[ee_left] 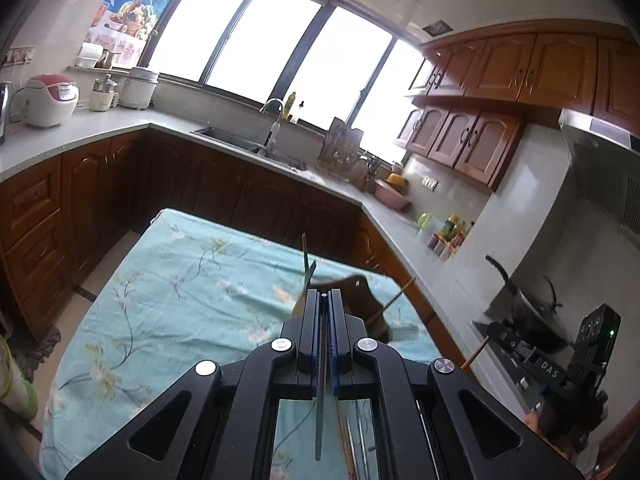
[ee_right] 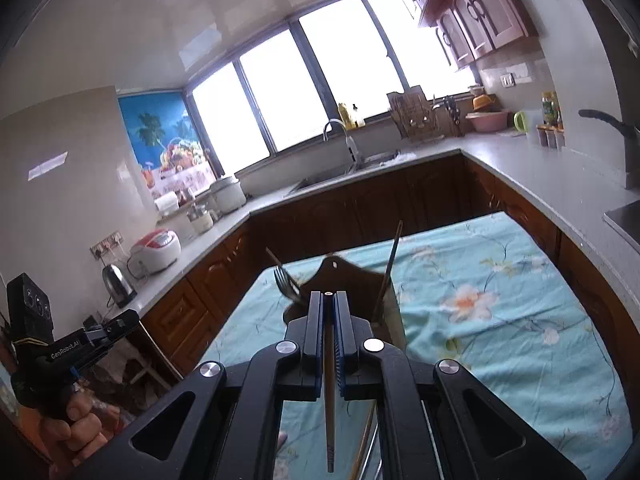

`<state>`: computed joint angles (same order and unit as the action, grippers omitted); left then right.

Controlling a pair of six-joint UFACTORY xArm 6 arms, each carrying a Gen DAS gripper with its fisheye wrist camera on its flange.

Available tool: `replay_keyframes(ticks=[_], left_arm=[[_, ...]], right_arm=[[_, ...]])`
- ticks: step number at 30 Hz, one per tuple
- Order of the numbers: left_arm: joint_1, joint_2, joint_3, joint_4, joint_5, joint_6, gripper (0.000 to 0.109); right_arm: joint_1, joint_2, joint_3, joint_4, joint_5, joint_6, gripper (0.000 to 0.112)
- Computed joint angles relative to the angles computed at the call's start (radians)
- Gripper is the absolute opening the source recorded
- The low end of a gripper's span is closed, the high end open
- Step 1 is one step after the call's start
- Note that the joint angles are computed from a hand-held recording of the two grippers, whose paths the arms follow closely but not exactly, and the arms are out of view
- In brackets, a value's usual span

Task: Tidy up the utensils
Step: 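Lift both chopsticks and carry them above the wooden holder, then lower the chopsticks into the wooden holder and open both tools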

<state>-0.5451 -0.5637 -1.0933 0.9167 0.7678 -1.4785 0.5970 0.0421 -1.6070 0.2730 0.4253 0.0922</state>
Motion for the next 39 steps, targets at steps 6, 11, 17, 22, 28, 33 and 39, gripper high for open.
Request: replay_keyframes(ticks=[6, 11, 17, 22, 28, 33, 39], left_arm=[[0.07, 0.053, -0.04, 0.04, -0.087, -0.009, 0.002], [0.134, 0.12, -0.089, 0.09, -0.174, -0.029, 0.002], [0.214, 0.222, -0.155, 0.182, -0.259, -0.089, 0.002], [0.284, 0.337, -0.22, 0.236, -0.32, -0.16, 0.002], [0.323, 0.451, -0.271, 0.259, -0.342, -0.233, 0.002], [0.326, 0.542, -0.309, 0.245, -0.334, -0.245, 0.002], [0.329, 0.606, -0.335, 0.163, -0.351, -0.177, 0.002]], right_arm=[[-0.013, 0.079, -0.113, 0.003, -0.009, 0.001, 0.005], [-0.024, 0.158, -0.232, -0.019, -0.028, 0.018, 0.005], [-0.042, 0.296, -0.431, -0.084, -0.051, 0.088, 0.005], [-0.057, 0.453, -0.653, -0.131, -0.008, 0.141, 0.005], [-0.068, 0.639, -0.914, -0.185, 0.079, 0.187, 0.005], [-0.072, 0.667, -0.906, -0.193, 0.066, 0.195, 0.005], [-0.073, 0.615, -0.75, -0.137, 0.014, 0.169, 0.005]])
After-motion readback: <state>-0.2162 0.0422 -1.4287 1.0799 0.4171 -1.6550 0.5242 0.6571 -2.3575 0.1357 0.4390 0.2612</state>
